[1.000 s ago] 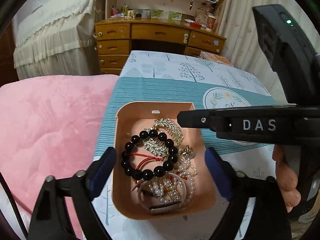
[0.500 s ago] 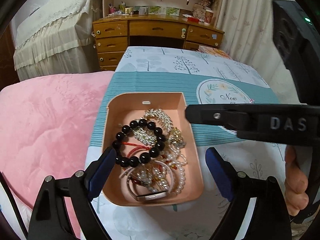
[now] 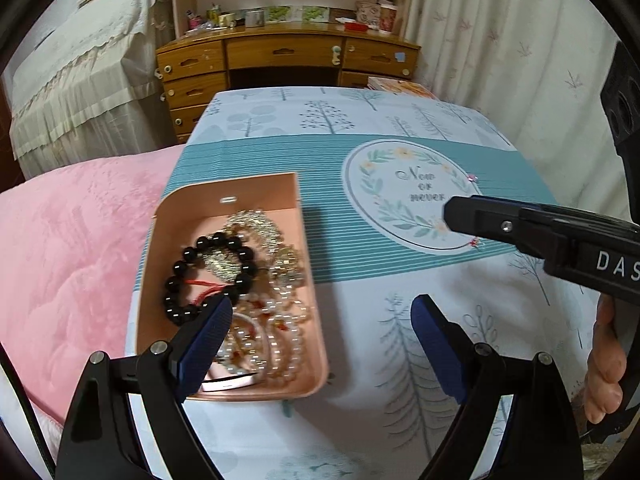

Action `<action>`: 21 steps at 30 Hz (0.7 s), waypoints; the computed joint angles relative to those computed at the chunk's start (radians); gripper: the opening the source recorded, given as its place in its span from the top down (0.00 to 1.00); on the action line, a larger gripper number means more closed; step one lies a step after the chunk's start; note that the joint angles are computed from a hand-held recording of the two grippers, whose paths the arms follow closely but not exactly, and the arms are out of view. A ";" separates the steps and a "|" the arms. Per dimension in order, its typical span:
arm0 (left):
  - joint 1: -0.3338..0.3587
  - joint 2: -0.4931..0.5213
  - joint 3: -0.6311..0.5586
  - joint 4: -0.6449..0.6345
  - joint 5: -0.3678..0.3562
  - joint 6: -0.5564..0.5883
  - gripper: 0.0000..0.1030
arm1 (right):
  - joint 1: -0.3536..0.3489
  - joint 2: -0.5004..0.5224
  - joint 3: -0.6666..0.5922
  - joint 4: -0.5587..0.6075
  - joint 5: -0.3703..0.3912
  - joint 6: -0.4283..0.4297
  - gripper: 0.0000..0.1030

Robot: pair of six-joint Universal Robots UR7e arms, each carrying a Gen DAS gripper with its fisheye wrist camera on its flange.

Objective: Organize jewelry
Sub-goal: 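Withdraw both open tools from the box toward the small rings on the cloth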

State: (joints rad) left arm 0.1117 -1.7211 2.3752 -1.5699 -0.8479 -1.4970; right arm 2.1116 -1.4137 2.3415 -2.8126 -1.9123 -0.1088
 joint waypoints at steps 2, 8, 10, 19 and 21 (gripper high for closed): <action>0.004 0.029 -0.006 -0.029 0.001 0.023 0.13 | -0.019 -0.033 0.016 -0.009 -0.012 -0.009 0.71; 0.020 0.115 -0.032 -0.106 0.008 0.086 0.13 | -0.081 -0.116 0.054 -0.022 -0.024 -0.033 0.71; 0.029 0.145 -0.042 -0.135 0.011 0.111 0.13 | -0.098 -0.136 0.065 -0.027 -0.028 -0.041 0.71; 0.089 0.262 -0.079 -0.265 0.028 0.209 0.13 | -0.188 -0.185 0.097 -0.054 -0.055 -0.109 0.71; 0.107 0.286 -0.086 -0.293 0.025 0.230 0.13 | -0.204 -0.186 0.099 -0.054 -0.062 -0.126 0.71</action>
State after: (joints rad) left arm 0.2183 -1.4350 2.2894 -1.8624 -0.8232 -1.2674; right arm 1.9073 -1.5998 2.4407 -2.8668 -1.9741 -0.2346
